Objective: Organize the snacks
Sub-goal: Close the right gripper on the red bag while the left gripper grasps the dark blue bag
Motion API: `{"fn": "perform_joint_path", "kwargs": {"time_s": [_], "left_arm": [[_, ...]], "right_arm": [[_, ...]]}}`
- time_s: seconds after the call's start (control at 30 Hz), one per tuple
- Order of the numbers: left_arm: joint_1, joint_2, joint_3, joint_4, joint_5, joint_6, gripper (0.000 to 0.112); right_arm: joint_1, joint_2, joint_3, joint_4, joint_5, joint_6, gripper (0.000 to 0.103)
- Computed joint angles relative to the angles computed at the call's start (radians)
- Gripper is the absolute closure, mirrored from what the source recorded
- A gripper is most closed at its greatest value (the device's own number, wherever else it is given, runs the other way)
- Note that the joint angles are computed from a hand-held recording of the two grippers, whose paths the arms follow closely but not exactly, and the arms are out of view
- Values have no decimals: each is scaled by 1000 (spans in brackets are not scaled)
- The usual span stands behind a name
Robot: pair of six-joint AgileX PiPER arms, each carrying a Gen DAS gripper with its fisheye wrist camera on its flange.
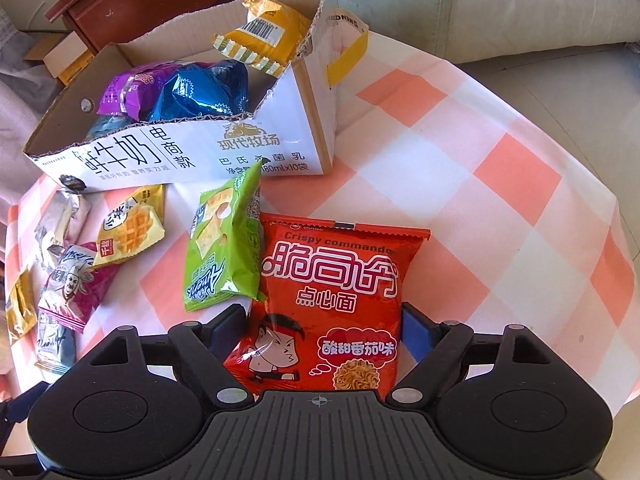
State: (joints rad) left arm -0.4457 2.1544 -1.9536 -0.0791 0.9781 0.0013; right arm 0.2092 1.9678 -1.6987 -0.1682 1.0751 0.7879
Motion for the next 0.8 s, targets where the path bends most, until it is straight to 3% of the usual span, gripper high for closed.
{"fn": "perform_joint_path", "kwargs": {"time_s": [0.13,0.37,0.8], "left_arm": [[7,3,16,4,2,-9,23],[6,-12,47,27,-17,1,45],[2,-69,103,45,-90,0,50]], "right_arm": [[23,-5,9,-27,-10,-17,28],[41,-27,26,28,-32,-95,28],[97,-63,15,104,-73,-195,28]]}}
